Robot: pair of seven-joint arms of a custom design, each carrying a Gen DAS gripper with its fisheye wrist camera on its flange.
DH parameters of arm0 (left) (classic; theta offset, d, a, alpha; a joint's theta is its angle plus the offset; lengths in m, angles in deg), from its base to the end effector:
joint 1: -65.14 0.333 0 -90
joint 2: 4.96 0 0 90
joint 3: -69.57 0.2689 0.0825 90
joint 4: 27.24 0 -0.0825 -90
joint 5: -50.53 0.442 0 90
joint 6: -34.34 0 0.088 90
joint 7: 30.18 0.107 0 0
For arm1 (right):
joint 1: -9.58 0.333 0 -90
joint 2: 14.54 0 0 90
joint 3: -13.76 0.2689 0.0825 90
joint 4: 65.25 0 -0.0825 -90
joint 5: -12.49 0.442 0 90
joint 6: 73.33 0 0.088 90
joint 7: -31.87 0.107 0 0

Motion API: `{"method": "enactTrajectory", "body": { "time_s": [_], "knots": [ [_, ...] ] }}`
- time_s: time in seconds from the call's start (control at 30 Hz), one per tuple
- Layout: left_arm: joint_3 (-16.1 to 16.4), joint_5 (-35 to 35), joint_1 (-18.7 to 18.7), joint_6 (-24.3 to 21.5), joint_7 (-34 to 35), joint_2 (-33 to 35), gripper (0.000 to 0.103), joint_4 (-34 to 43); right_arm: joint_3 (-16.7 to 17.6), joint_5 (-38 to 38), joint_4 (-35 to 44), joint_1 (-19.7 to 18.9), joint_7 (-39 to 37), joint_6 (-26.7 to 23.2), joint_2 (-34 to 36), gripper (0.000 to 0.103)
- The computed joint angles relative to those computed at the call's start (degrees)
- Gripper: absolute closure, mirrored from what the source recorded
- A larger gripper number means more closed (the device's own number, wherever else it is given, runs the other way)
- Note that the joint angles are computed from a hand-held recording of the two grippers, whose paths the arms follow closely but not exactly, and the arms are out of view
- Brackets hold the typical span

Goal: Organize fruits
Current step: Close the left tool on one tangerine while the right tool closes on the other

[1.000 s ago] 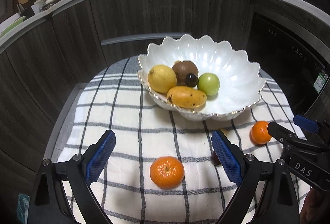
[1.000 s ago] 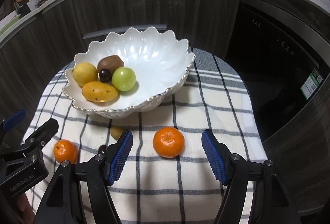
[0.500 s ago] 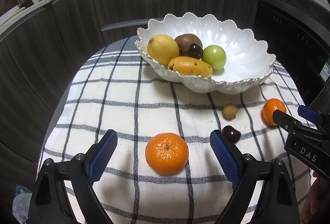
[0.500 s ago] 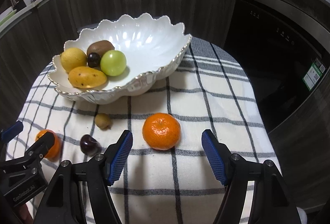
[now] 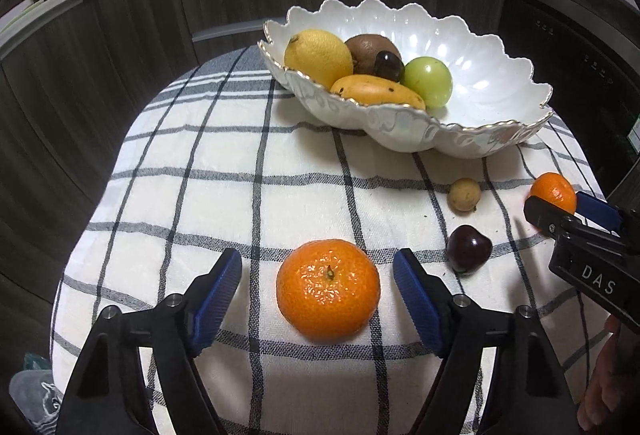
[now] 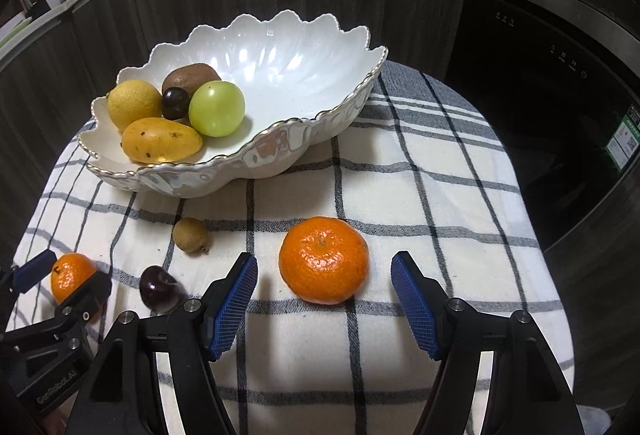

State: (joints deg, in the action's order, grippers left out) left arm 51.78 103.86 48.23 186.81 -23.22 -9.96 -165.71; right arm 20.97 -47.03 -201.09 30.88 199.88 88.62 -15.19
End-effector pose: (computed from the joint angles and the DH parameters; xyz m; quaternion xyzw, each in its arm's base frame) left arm 0.4372 -0.3281 0.2801 -0.6927 0.6490 -0.2041 0.2394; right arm 0.4701 0.3048 0.2738 -0.6898 0.6455 -0.2279 0.2357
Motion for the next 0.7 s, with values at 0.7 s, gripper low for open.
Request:
{"method": "enactTrajectory", "body": {
  "time_s": [0.7],
  "knots": [
    [0.42, 2.98, 0.4, 2.7, -1.42, 0.26, 0.056, -0.8, -2.01, -3.91, 2.06, 1.28, 2.99, 0.89, 3.26, 0.056]
  ]
}}
